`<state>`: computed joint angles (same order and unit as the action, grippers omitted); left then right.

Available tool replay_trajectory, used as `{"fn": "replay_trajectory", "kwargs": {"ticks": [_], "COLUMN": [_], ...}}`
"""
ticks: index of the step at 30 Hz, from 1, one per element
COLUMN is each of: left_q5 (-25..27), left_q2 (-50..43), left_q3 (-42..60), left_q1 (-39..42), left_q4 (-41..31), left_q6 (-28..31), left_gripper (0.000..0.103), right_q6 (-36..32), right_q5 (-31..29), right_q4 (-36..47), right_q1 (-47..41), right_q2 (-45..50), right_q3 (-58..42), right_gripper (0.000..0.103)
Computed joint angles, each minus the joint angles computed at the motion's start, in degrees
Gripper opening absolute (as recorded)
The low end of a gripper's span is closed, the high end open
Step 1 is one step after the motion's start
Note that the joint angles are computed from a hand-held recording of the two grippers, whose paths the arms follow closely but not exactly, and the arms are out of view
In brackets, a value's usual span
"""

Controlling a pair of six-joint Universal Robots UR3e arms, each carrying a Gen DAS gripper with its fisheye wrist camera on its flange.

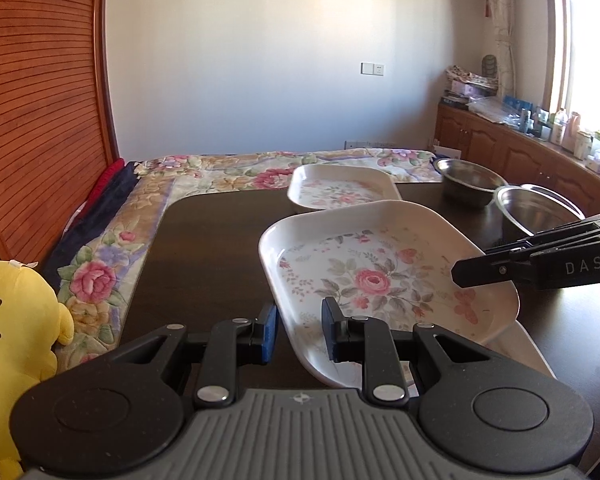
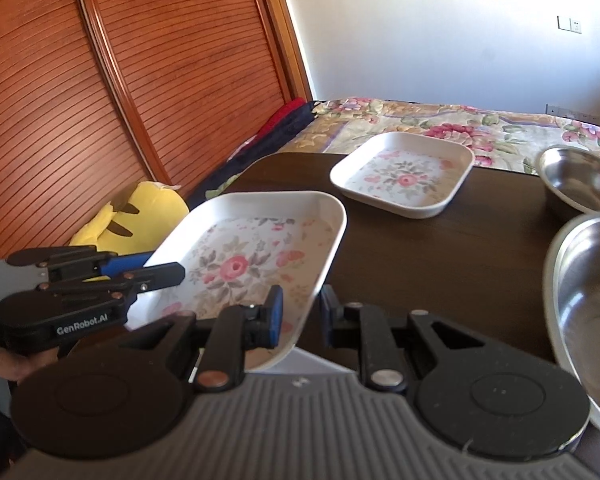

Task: Organize plates and bowls

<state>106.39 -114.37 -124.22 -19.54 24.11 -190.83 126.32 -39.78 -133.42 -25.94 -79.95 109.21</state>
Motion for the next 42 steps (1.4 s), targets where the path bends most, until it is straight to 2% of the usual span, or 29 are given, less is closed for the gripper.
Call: {"fn": "replay_trajectory", "kwargs": {"ticks": [20, 25, 37, 42], "left_q5": [7.8, 7.7, 8.3, 7.7], "left_q2": [-1.1, -1.5, -3.2, -3.7], "left_q3": [0.1, 0.3, 0.5, 0.5], "left_q1": [-11.3, -12.2, -13.0, -12.8], "left_q4": [-1.1, -1.8, -2.0, -2.1], "left_q6": [-4.7, -5.5, -6.0, -6.1], "left_gripper": [0.026, 0.026, 0.026, 0.026], "right_q6": [-18.5, -23.3, -28.8, -28.2], "right_q5": [2.6, 2.3, 3.3, 3.1], "right_q4": [14.7, 18.6, 22.3, 20.4], "right_q1": [-13.7, -16.9, -20.9, -20.6], "right_q2": [-14.1, -17.2, -20.9, -21.6], "right_q3": [12.4, 15.0, 18.5, 19.9], "right_gripper": [0.022, 0.022, 0.022, 0.022]}}
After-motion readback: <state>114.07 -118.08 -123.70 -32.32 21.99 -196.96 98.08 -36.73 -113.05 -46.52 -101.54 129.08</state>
